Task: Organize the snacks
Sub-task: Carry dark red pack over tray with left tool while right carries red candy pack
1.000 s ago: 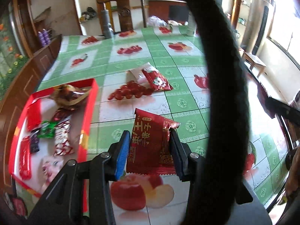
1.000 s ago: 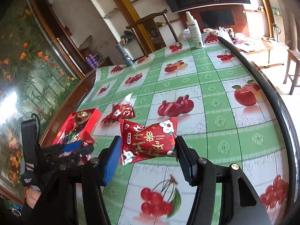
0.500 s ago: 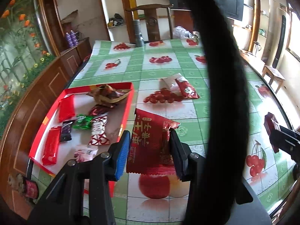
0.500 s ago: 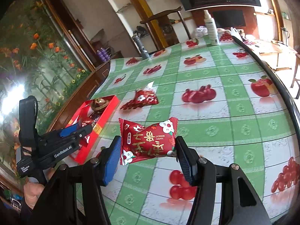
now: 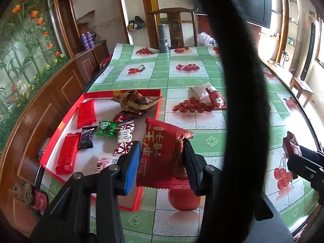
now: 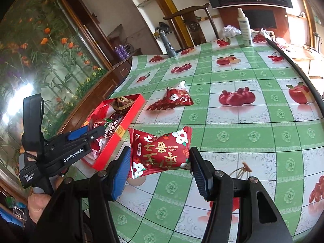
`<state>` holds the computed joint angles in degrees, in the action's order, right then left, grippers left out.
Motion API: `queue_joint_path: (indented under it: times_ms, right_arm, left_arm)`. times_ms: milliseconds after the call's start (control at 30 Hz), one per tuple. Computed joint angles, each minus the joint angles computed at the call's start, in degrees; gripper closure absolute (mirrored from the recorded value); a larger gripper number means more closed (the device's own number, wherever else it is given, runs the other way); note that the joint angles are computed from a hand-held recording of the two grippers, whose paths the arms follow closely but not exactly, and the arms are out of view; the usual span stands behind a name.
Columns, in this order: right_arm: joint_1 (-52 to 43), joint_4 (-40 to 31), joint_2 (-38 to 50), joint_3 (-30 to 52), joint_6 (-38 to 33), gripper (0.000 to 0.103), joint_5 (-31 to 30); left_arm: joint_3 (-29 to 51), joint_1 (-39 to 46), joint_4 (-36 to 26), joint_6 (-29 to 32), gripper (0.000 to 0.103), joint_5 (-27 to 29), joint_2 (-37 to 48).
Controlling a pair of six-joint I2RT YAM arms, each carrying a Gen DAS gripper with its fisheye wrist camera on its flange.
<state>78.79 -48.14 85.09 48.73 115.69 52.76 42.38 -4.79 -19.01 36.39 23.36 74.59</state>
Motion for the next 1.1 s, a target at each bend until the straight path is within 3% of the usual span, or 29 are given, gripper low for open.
queue_joint_path:
  times_ms: [1100]
  right_arm:
    - [-10.91, 19.43, 3.70, 3.86, -27.64, 0.045, -6.17]
  left_arm:
    - [9.97, 8.59, 1.24, -0.16, 0.059, 1.18, 13.02]
